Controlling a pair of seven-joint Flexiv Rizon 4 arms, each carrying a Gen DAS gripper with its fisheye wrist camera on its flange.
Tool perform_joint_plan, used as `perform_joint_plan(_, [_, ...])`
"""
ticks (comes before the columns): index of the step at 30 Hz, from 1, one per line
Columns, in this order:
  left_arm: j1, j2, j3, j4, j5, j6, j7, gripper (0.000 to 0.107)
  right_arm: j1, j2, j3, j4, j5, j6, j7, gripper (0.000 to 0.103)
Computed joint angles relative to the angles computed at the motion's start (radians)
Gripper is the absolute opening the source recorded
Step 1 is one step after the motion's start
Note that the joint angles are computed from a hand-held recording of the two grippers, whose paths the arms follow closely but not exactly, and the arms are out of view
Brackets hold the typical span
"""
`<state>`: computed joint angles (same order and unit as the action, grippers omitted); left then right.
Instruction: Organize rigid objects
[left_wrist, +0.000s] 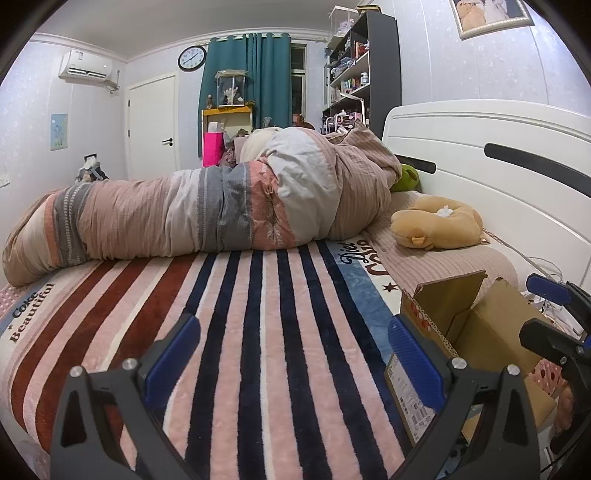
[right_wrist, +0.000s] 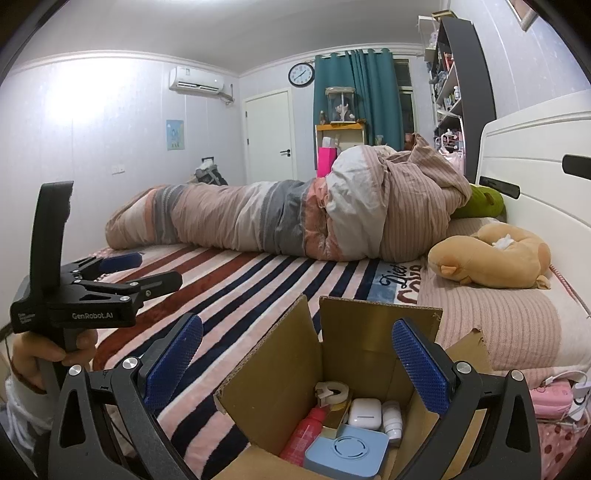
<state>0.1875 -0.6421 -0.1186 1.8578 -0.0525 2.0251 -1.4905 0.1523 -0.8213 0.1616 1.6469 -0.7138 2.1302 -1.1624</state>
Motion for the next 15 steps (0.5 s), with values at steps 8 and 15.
perform_joint_plan(8, [0.005, 0.0, -0.003, 0.0, 0.006, 0.0, -0.003, 0.101, 0.004, 0.0, -0.001, -0.001, 0.01, -0.002, -0.009, 0.103])
perform_joint_plan(15, [0.005, 0.0, -0.003, 0.0, 0.006, -0.001, -0.005, 0.101, 0.003, 0.0, 0.002, -0.001, 0.011, -0.004, -0.012, 0.103])
